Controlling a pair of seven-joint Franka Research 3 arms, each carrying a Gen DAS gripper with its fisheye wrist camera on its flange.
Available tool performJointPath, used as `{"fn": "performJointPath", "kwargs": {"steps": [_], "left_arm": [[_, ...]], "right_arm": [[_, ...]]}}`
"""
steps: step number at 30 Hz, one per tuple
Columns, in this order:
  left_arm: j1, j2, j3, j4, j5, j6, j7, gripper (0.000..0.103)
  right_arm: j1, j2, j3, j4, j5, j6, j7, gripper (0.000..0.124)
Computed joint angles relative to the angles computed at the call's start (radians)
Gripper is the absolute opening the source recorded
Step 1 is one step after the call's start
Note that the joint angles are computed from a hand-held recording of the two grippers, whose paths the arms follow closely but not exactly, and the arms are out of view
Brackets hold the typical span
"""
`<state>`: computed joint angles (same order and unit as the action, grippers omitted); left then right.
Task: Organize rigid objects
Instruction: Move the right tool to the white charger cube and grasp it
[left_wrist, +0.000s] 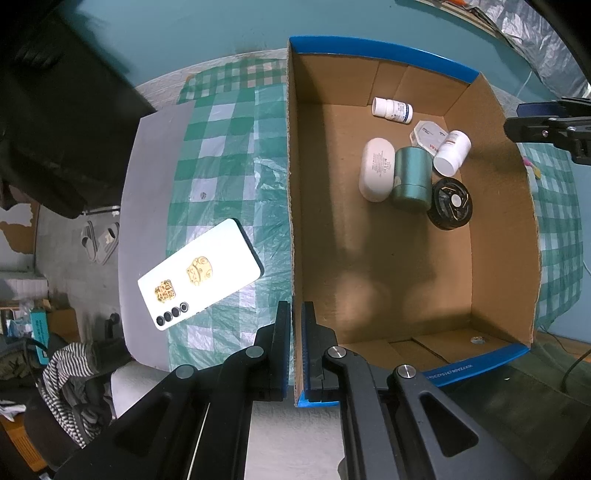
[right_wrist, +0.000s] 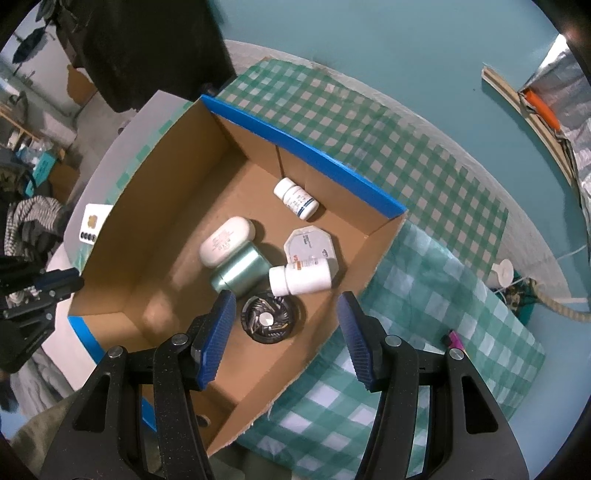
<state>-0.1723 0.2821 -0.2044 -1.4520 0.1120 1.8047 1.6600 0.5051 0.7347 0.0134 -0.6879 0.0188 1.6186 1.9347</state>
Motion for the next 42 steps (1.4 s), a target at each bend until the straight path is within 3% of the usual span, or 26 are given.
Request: {"fn": "performJointPath", "kwargs": {"steps": [20,42], "left_arm": [[-0.002,0.004,-0.001,0.006,0.003,-0.006,0.003,0.004],[-0.002,0.009,0.0,0.009,0.007,-0.007,-0.002,0.004]], "right_arm": [[-0.029,-0.236,0.011,-0.363,-0.018,0.137,0.073,0.058],[-0.131,-0.518,0.026,-0.822,-0.029,0.241,0.218,0.06]]}}
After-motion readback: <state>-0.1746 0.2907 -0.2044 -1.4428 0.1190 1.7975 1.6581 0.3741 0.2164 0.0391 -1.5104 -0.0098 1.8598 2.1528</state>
